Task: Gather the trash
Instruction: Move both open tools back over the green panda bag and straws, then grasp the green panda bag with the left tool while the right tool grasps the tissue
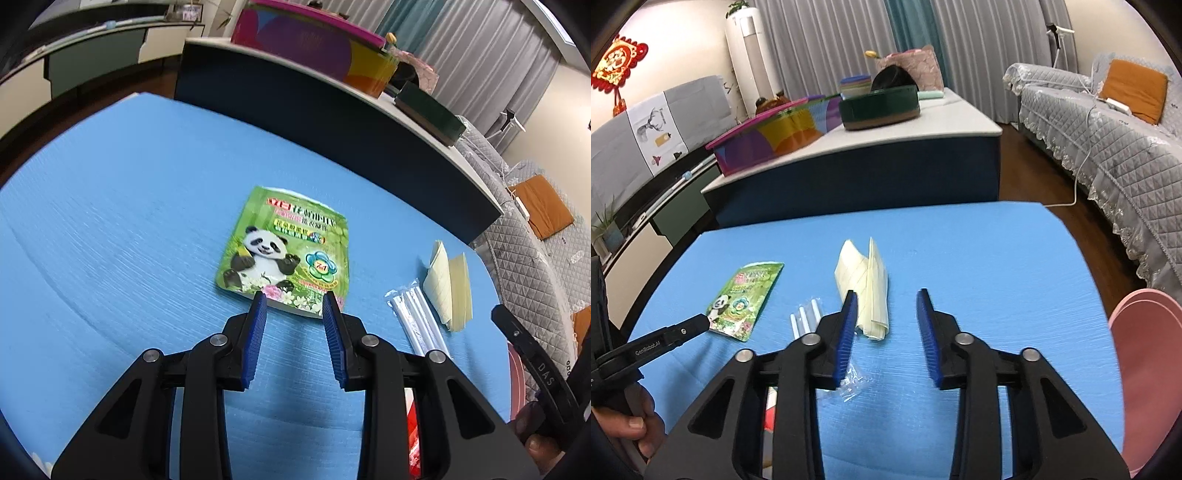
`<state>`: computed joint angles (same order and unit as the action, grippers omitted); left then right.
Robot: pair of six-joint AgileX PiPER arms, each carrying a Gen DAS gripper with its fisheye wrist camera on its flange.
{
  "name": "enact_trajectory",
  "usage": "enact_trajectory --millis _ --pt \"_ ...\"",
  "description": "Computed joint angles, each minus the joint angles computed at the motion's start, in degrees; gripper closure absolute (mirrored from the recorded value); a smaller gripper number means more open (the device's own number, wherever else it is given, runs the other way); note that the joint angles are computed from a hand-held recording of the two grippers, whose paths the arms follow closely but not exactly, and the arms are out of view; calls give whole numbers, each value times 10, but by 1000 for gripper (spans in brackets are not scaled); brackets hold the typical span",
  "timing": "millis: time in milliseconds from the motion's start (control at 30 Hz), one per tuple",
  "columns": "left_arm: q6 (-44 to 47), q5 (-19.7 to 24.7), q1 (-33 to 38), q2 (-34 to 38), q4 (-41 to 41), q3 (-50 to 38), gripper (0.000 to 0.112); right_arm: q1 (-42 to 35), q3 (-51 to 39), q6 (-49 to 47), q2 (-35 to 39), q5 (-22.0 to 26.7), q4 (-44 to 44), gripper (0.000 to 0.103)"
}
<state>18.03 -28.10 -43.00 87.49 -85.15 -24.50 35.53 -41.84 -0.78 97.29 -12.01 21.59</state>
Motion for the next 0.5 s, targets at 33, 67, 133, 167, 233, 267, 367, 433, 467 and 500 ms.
enact_trajectory --millis 33,67,133,167,233,267,367,433,467,500 --pt "-12 6 5 4 11 -1 81 -1 -5 11 5 2 -12 65" --pt "-31 15 13 9 30 0 81 -2 -10 17 12 3 -20 65" --pt "-53 22 19 18 48 -3 81 1 -20 15 24 5 -22 64" --pt "-56 23 22 22 51 -5 81 2 -25 21 29 7 -32 63" --pt "-71 26 26 26 62 -7 81 4 -33 18 38 12 -34 63" --pt "-74 26 28 27 64 -8 81 5 -38 13 42 14 -32 63" --pt "-68 18 24 26 53 -13 81 8 -51 -4 54 20 -19 63" --pt "-63 18 27 27 54 -17 81 10 -59 -34 61 24 7 63" --pt "-61 17 29 29 52 -19 81 11 -64 -54 66 27 26 63" --pt "-70 19 33 32 58 -19 81 11 -68 -69 70 30 41 63"
